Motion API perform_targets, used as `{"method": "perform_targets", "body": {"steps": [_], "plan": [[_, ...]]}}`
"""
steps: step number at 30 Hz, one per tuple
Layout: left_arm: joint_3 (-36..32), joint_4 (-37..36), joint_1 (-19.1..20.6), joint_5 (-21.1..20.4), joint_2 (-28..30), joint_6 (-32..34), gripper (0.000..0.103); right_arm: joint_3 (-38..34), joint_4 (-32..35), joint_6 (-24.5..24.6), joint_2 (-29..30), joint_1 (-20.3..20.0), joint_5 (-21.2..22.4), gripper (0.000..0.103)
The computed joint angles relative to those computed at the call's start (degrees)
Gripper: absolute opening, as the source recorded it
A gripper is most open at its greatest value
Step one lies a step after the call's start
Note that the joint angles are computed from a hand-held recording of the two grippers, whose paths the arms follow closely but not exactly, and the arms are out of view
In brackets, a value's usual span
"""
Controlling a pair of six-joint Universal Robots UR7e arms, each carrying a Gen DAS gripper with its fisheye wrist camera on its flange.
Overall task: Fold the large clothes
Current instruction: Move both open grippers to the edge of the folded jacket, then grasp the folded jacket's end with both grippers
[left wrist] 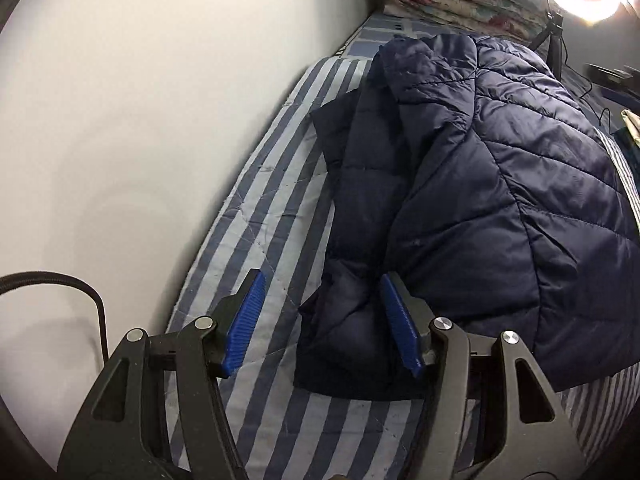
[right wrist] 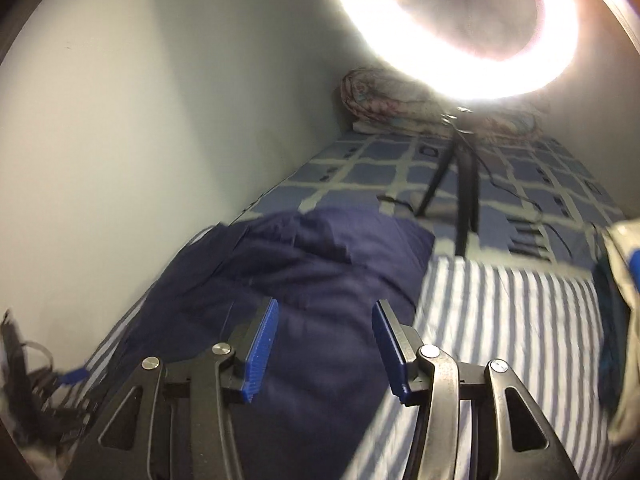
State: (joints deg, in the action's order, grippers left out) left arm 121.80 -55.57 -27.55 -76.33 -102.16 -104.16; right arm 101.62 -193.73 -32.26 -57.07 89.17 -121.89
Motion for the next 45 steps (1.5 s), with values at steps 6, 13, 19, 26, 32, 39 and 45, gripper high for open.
{"method": "perform_targets", "body": {"steps": [6,13,19,26,32,39,45], "plan": [[1.51,-1.76,-0.16,1.10,-1.54,1.20,0.062,-9.46,10.77,9.03,6.96,-4.25,-2.75,0.057],[1.15,-6.19,-0.98,1.84,-10.01,-4.64,0.062,-2.08,12.90,11.29,-0.96,-3.28,1.11,0.067],[3.33,-14.88,-2.73,5.61,-19.77,-16.59,0.072,12.78,19.80,17.18,-15.37,-6.23,12.08,0.085],[4.39,-19.10,3.32,2.87,-18.01,-11.07,0.074,23.64,22.77,20.69,-20.78,-13.57,25.54,0.085],[7.06,-17.31,3.59,-0.04,-19.73,-11.56,0.074,25.37,21.64,19.95,-18.79,-16.53,32.63,0.077],[9.52,-20.33,0.41,0.65,-21.02,-11.47,0.038,23.62,24.18,20.66,-17.84,-14.89,30.75,0.033],[7.65,-23.56,-1.00,-2.07,-15.68,-8.42,0.024,21.74,28.57,20.99,-20.16,-10.56,21.66,0.026]]}}
